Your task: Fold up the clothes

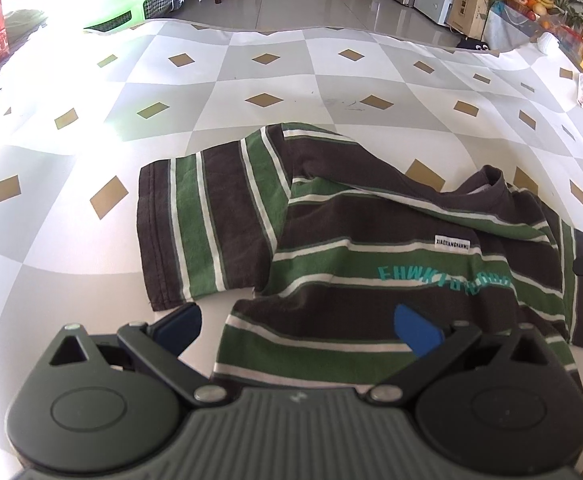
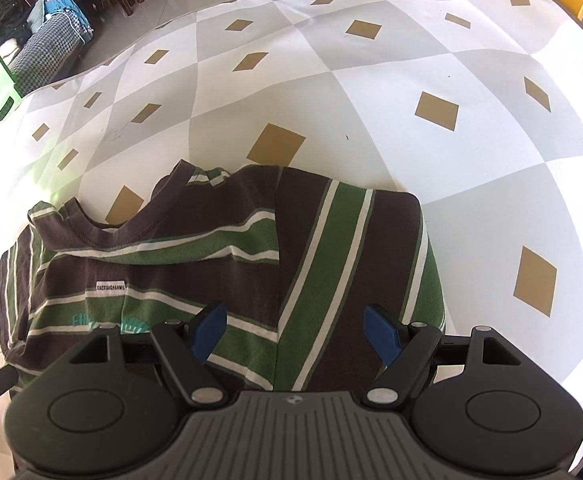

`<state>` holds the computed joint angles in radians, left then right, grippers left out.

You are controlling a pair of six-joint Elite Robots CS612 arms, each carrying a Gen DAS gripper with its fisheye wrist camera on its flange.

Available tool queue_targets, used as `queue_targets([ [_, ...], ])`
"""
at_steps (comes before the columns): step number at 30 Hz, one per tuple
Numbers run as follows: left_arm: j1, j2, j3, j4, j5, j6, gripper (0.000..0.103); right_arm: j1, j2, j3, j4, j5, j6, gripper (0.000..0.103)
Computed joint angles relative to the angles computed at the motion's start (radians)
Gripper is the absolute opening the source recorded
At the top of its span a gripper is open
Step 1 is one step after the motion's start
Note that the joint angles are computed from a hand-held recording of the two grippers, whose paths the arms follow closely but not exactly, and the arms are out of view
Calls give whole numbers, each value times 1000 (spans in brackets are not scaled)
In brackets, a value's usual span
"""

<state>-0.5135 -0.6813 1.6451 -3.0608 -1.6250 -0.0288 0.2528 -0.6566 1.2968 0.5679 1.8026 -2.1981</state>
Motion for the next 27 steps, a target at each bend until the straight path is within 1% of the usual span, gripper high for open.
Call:
queue_targets([
  [4,0,29,-44,9,-1,-15,103,-11,8,-14,-23,-19,26,76],
  [7,-2,50,-78,30,2,-32,103,-10,23,-42,-24,-8,8,76],
  [10,-3,70,-106,28,6,-38,103,-6,46,-84,-8,10,-30,76],
  [15,-8,98,-140,10,26,-2,103,-3,75,-135,-1,21,-82,76],
  [18,-9,111,-156,6,23,9,103,0,95,-165,11,45,-96,76],
  [20,-9,119,-166,0,21,18,103,-3,108,-182,18,39,-95,76],
  [23,-9,130,-180,9,22,13,103,-6,132,-213,40,36,-89,75],
  [25,-10,137,-188,19,37,9,103,-5,151,-240,62,43,-91,75],
  [27,-10,145,-199,36,53,4,103,0,171,-270,85,70,-101,76],
])
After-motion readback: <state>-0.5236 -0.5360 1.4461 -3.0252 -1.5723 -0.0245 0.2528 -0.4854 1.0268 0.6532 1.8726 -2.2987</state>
